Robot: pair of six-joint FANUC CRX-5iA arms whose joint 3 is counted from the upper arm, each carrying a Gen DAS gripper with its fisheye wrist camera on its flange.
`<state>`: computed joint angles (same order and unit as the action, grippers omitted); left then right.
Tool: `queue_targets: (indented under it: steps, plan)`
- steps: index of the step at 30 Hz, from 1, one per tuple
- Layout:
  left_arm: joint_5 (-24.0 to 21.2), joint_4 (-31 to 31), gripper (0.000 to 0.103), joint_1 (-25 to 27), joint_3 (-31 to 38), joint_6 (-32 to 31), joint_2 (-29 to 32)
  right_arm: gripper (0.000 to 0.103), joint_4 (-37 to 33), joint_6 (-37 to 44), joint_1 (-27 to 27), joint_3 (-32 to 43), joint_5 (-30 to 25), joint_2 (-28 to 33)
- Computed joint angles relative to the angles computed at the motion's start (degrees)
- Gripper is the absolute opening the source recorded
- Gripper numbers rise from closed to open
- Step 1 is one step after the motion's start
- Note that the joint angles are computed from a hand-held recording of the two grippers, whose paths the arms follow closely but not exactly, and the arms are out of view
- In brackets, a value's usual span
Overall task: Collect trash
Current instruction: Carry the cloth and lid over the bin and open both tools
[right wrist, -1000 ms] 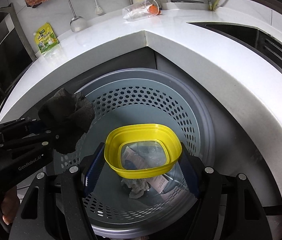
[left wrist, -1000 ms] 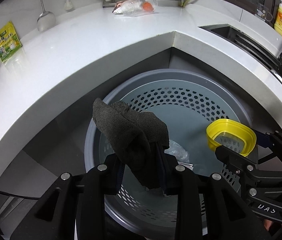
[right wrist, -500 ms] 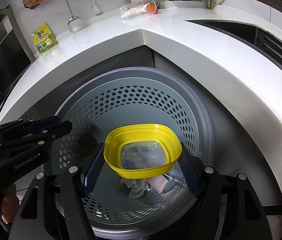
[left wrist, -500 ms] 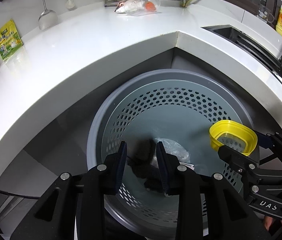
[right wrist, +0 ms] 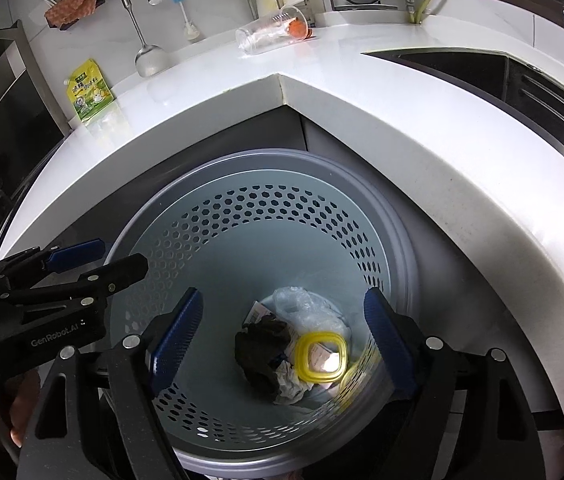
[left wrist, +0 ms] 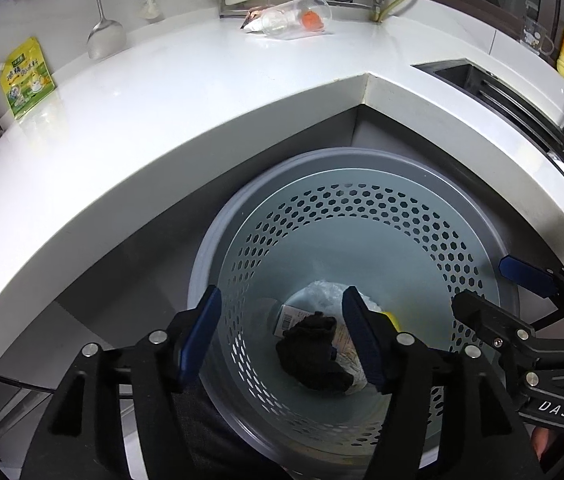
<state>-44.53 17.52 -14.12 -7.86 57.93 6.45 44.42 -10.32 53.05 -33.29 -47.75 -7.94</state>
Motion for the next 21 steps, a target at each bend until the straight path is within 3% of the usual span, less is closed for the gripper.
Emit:
queue_targets:
  steps: [17,21]
  plan:
    - [1.25,1.98,0.069,0.93,-0.98,-1.25,-1.19,0.079,1.43,-0.05,0.9,0.7,-1.65,-0.37]
    - [2.36,3.16,0.074,1.37,-1.48,-1.9,-1.97,0.079,2.59,-0.56,1.09,0.91,-2.61,-0.84]
